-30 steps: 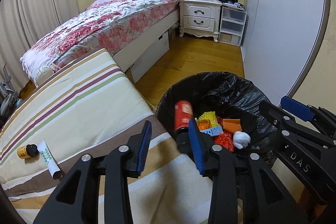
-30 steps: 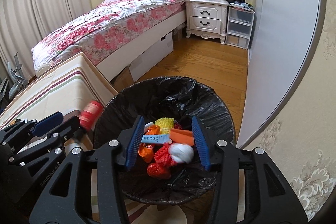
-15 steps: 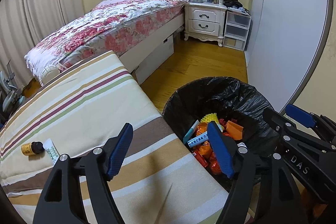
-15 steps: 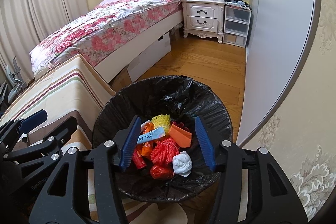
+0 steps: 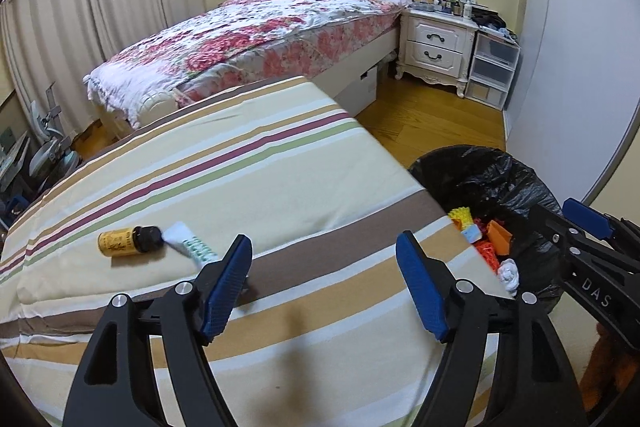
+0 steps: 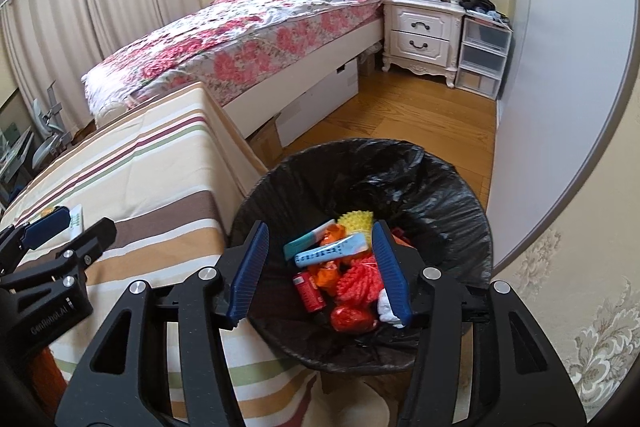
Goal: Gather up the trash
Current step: 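Move both tools back over the yellow bottle and white tube on the bed, then lower the left tool onto the yellow-labelled bottle and close on it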
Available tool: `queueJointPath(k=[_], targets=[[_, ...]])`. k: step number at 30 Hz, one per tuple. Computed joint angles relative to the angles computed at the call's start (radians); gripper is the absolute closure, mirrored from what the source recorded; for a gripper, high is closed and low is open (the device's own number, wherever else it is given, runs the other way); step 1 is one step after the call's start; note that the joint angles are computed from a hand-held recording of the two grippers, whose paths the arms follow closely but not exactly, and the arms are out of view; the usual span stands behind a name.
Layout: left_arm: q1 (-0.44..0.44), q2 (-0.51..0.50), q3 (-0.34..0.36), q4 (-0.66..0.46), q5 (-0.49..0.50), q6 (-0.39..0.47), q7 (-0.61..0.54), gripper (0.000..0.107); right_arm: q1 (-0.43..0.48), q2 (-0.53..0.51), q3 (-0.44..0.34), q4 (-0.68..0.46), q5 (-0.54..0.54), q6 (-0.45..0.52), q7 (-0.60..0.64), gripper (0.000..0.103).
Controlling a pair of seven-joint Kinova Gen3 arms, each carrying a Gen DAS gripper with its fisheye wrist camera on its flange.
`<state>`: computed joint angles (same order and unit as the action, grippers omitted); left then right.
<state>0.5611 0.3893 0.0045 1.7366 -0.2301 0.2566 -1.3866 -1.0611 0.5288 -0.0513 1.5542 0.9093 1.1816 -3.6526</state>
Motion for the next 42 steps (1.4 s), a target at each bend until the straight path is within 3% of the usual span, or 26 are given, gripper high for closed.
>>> queueJointPath(k=[7,10,23,28,33,42], targets=[[-0.001,0.009,-0.108,-0.007,-0.028,0.035,0.106,0.035,-0.001,0.038,0.003,-0.079,-0.002,-0.024,0.083,0.05],[-0.026,0.021,-0.121,-0.024,-0.043,0.068,0.149,0.035,-0.002,0.063,0.01,-0.124,-0.015,-0.037,0.135,0.05],[-0.176,0.067,-0.03,-0.14,-0.008,0.157,0.144,0.035,-0.013,0.158,0.074,-0.3,-0.094,-0.099,0.351,0.05],[-0.16,0.13,-0.051,-0.233,-0.015,0.24,0.169,0.035,-0.019,0.178,0.094,-0.332,-0.124,-0.116,0.394,0.049],[-0.178,0.117,-0.043,-0.193,-0.021,0.224,0.158,0.035,-0.025,0.188,0.105,-0.342,-0.15,-0.132,0.417,0.049],[-0.277,0.084,0.024,-0.153,0.077,0.229,0.069,0.035,-0.04,0.195,0.12,-0.35,-0.166,-0.145,0.427,0.049]])
